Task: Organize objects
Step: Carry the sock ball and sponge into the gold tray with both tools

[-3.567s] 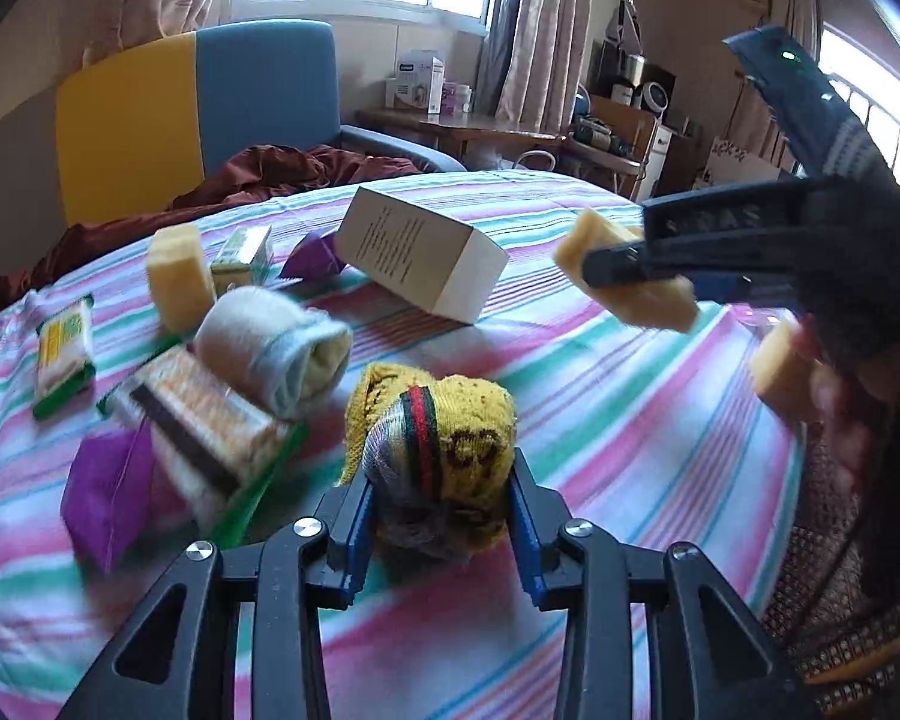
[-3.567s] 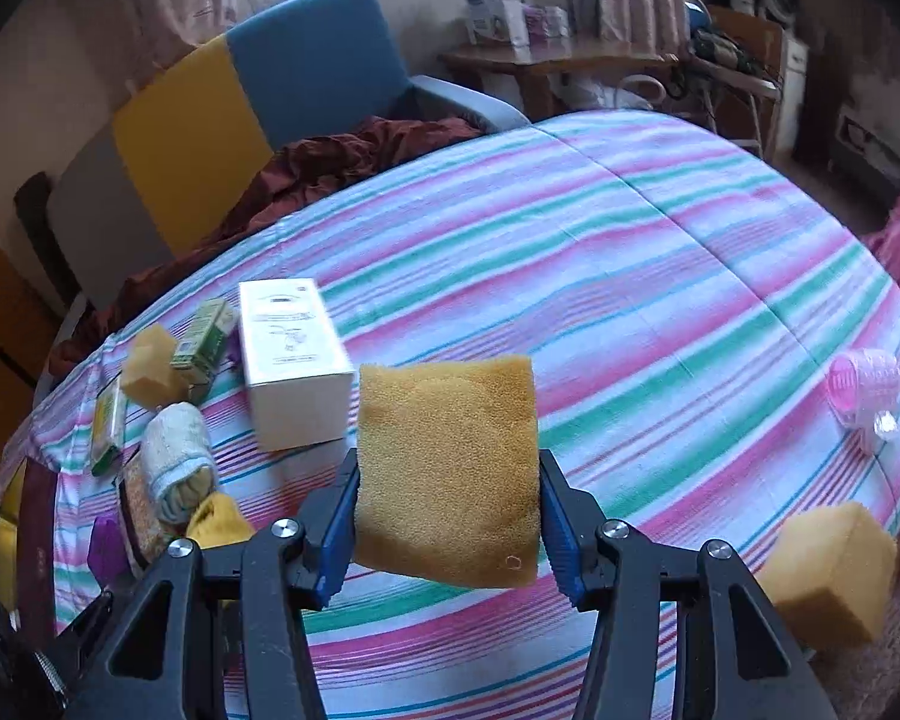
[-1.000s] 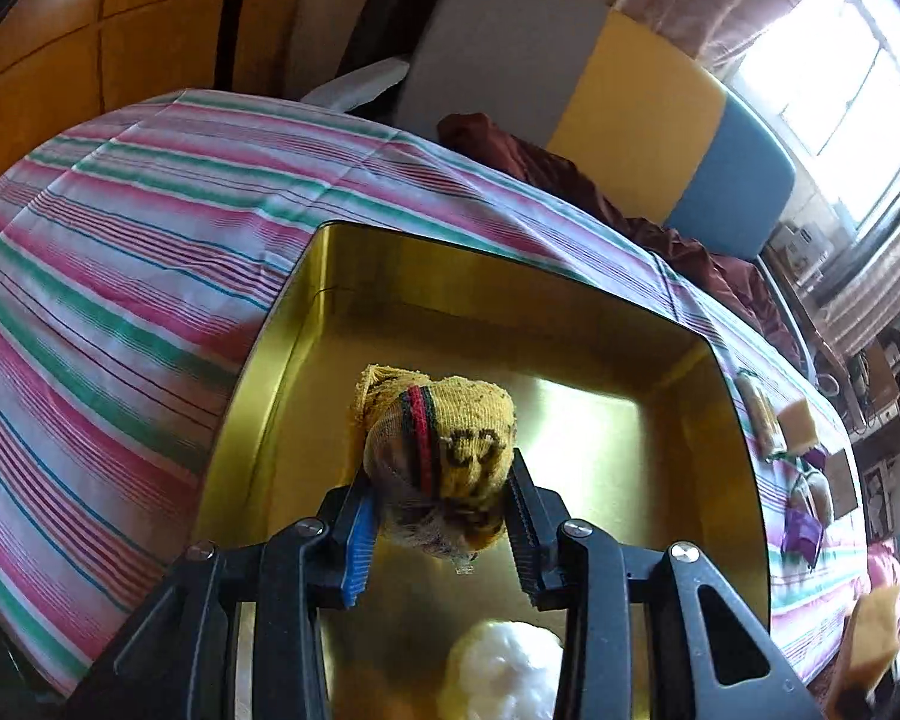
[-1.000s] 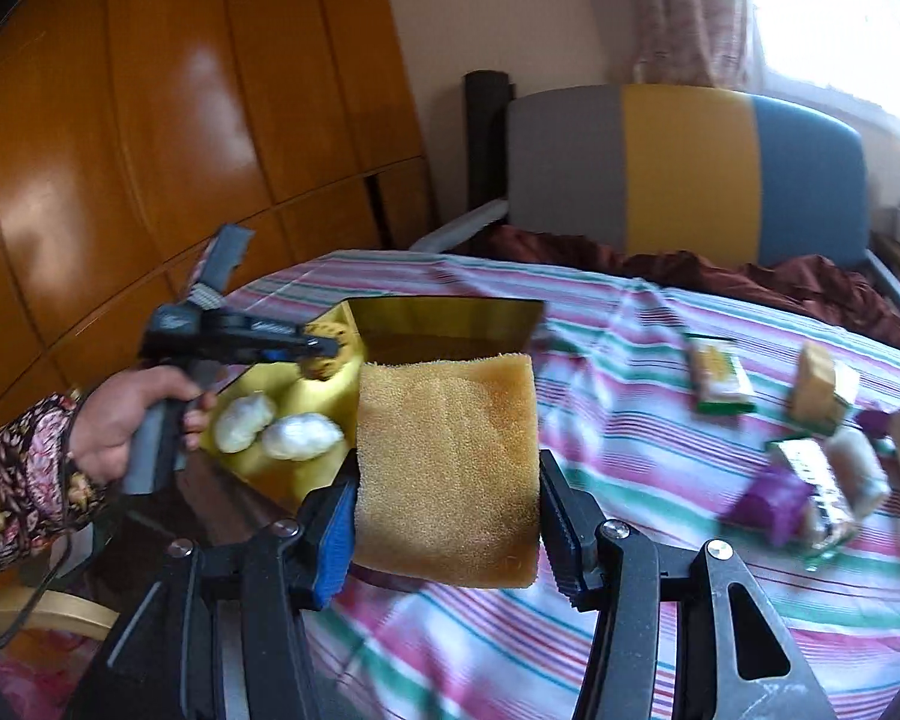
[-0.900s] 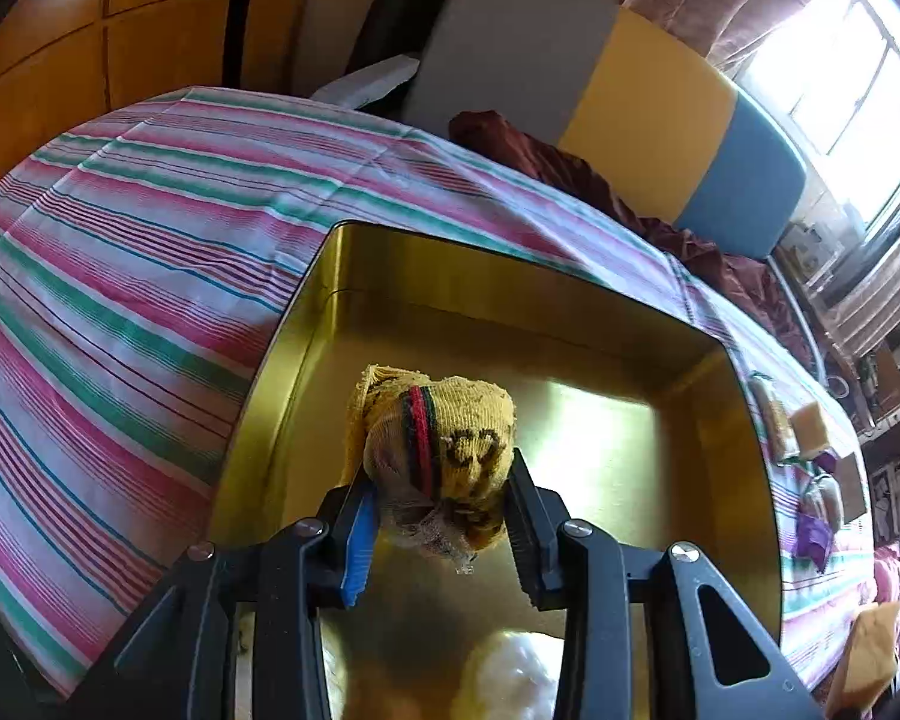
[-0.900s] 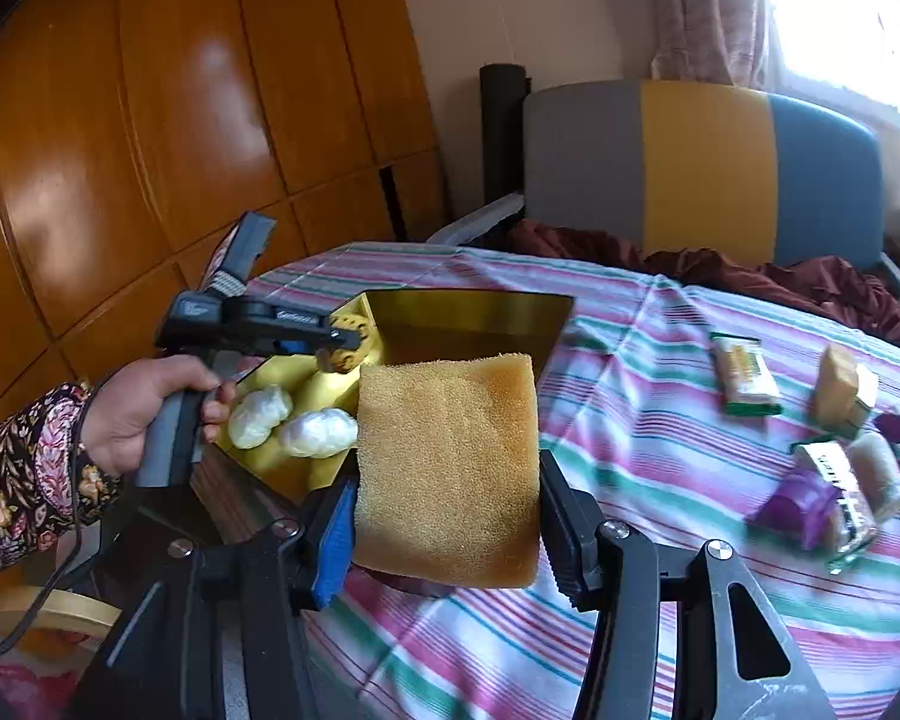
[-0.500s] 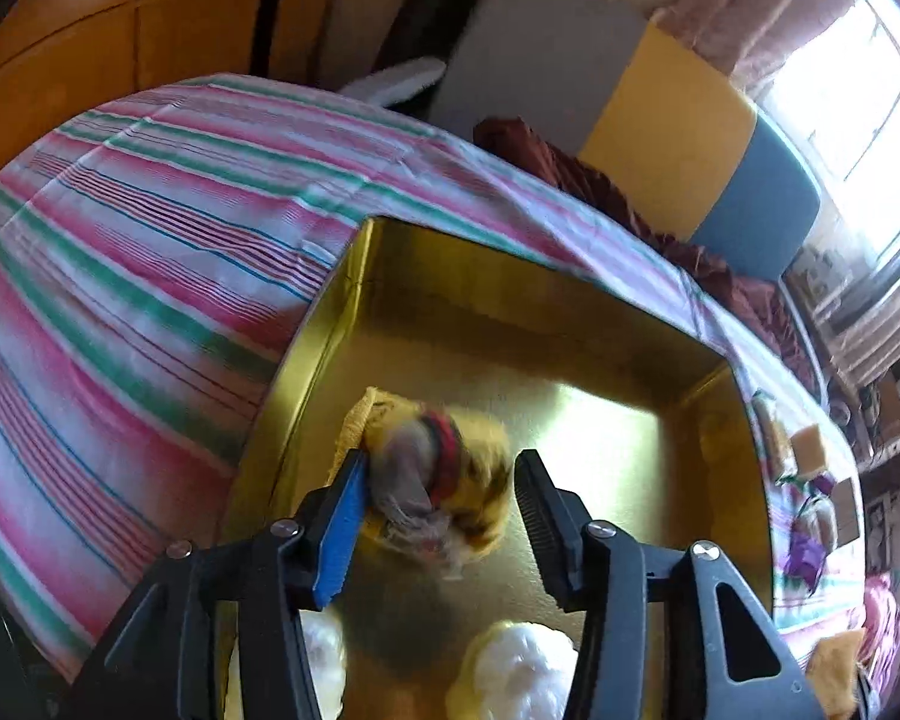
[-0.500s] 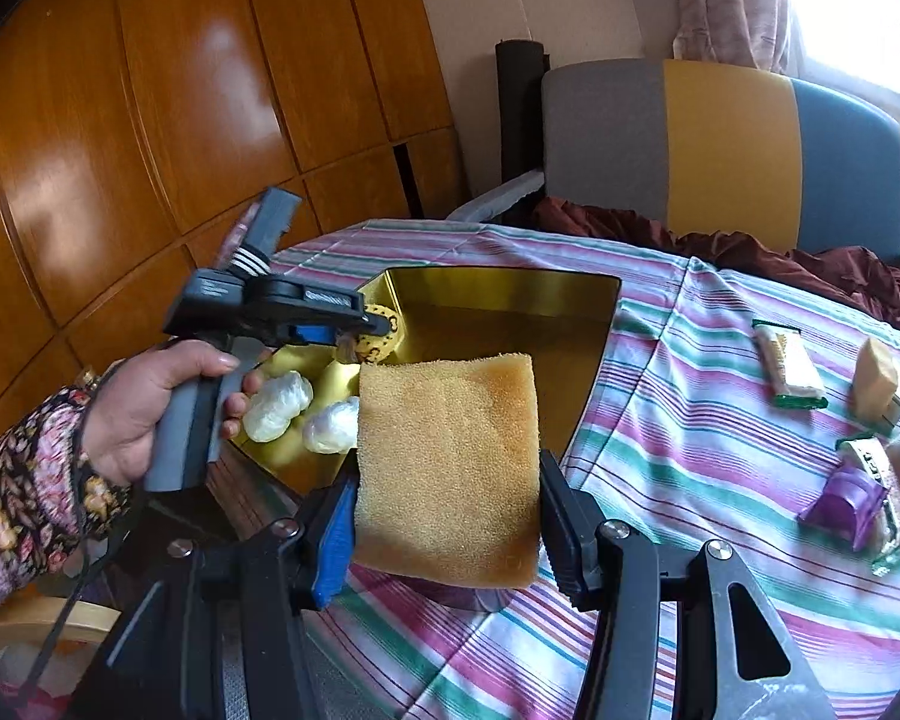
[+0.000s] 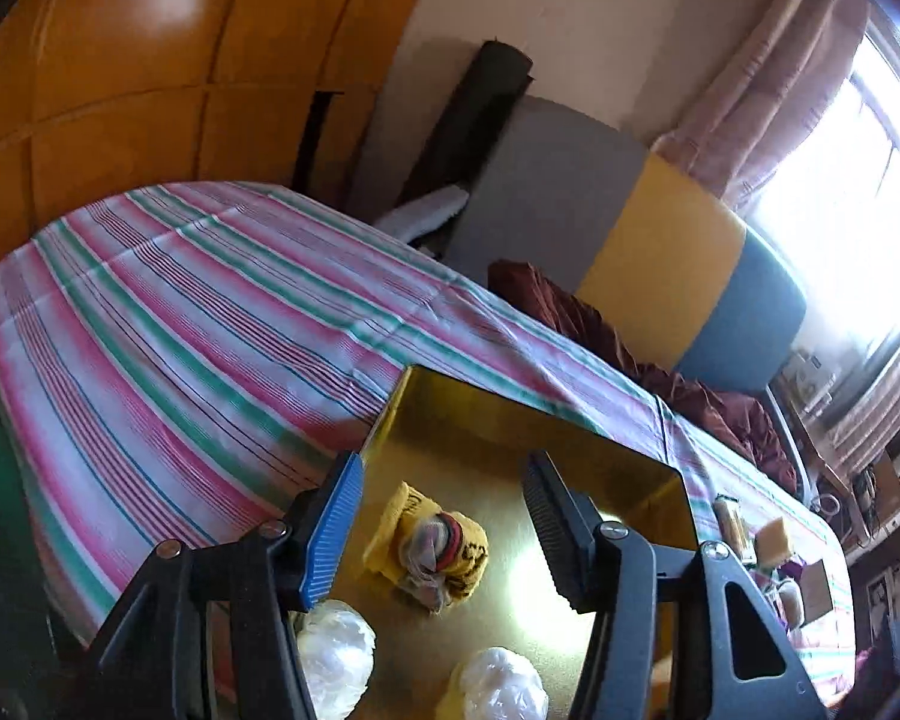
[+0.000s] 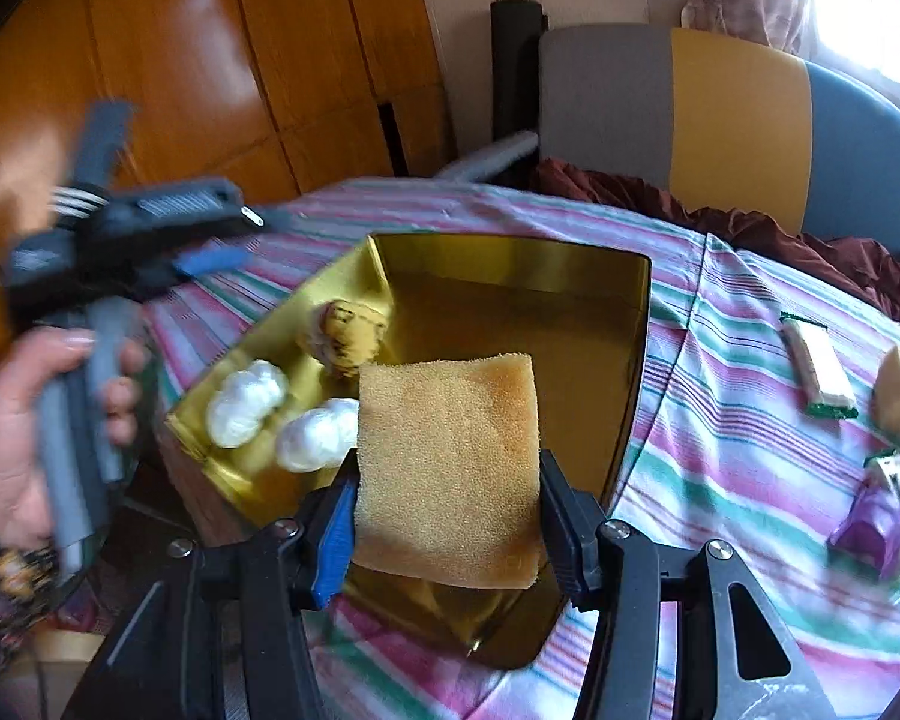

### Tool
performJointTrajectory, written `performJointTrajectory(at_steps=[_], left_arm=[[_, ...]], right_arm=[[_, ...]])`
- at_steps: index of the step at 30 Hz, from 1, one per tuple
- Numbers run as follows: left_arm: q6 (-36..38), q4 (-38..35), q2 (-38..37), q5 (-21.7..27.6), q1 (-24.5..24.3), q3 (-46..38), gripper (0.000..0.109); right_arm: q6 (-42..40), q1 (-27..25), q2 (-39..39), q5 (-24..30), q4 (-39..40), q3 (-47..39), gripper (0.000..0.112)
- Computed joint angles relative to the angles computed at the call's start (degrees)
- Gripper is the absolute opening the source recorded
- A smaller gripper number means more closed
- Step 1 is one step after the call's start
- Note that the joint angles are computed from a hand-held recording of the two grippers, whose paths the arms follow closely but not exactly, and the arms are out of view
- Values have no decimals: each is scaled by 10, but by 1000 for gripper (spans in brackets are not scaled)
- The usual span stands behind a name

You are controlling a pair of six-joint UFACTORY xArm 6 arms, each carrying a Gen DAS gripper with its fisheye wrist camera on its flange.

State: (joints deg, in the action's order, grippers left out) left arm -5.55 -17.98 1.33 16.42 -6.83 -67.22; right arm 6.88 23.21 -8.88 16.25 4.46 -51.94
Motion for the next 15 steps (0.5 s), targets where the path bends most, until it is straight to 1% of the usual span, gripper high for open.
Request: performJointTrajectory(at_steps=[3,8,10,13,15], left_arm=[[-23,25,-4,8,6,-4,56],[-3,-10,-12,3,7,-2,56],[-12,-1,-17,-2,9,0,56],[-12,-6,-21,-8,11,2,56],[-8,-14,-21,-6,12,1,56]], right_arm=[[24,-2,42,35,-14,-49,54],[44,0,101,74,-54,-119,55],[55,0,127,92,-65,-152,55],[59,-2,167,113,-56,-206,55],[77,-2,199,133,-67,-250,55]])
